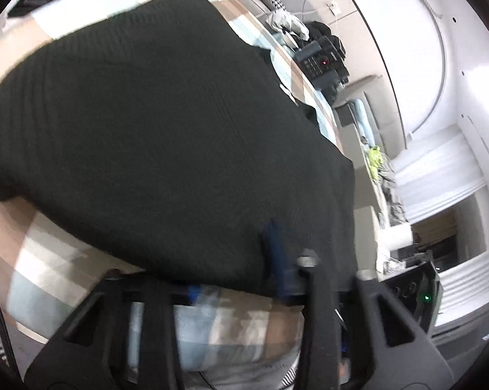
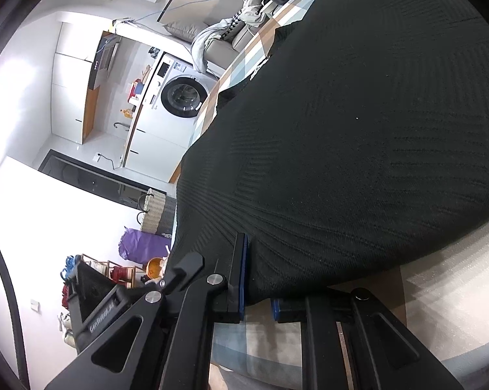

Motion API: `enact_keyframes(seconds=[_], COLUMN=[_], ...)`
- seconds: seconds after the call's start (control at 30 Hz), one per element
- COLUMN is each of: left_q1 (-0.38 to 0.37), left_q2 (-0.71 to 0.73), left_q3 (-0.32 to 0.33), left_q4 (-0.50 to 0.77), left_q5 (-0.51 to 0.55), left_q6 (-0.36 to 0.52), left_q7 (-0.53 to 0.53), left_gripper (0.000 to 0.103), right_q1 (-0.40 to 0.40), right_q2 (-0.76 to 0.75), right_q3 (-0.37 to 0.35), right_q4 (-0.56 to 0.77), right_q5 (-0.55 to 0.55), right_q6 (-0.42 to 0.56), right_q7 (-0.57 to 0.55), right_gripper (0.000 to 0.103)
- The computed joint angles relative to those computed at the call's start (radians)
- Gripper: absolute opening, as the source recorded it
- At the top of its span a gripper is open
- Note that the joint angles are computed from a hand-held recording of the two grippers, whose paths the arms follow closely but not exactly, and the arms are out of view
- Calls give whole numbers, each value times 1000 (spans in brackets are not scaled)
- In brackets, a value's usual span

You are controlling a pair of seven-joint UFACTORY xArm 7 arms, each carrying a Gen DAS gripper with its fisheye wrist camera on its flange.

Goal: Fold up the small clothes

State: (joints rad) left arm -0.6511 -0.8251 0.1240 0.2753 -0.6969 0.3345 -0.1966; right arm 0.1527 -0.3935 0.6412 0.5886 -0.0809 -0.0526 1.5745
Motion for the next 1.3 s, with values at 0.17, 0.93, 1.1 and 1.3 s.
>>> enact_keyframes(seconds=[0.17, 0.93, 1.1, 1.3], left_q1=[69, 118, 124, 136], left_q2=[-12, -100, -107, -113], left_q3=[-46, -28, -34, -38], left_q4=[3, -37, -38, -37], left_q5=[65, 141, 148, 162], left_q6=[30, 75, 83, 93], left_q7=[-44, -75, -87, -92], left_gripper=[14, 11, 11, 11], right_q1=[-26, 72, 100, 127], right_q2=[-23, -638, -747, -832], right_q3=[26, -108, -154, -201], right_q4=[-10, -294, -337, -367], right_q5=[-1, -51, -63, -62], right_q6=[0, 477, 573, 656], right_q7=[14, 271, 258, 205], right_gripper=[13, 17, 18, 25])
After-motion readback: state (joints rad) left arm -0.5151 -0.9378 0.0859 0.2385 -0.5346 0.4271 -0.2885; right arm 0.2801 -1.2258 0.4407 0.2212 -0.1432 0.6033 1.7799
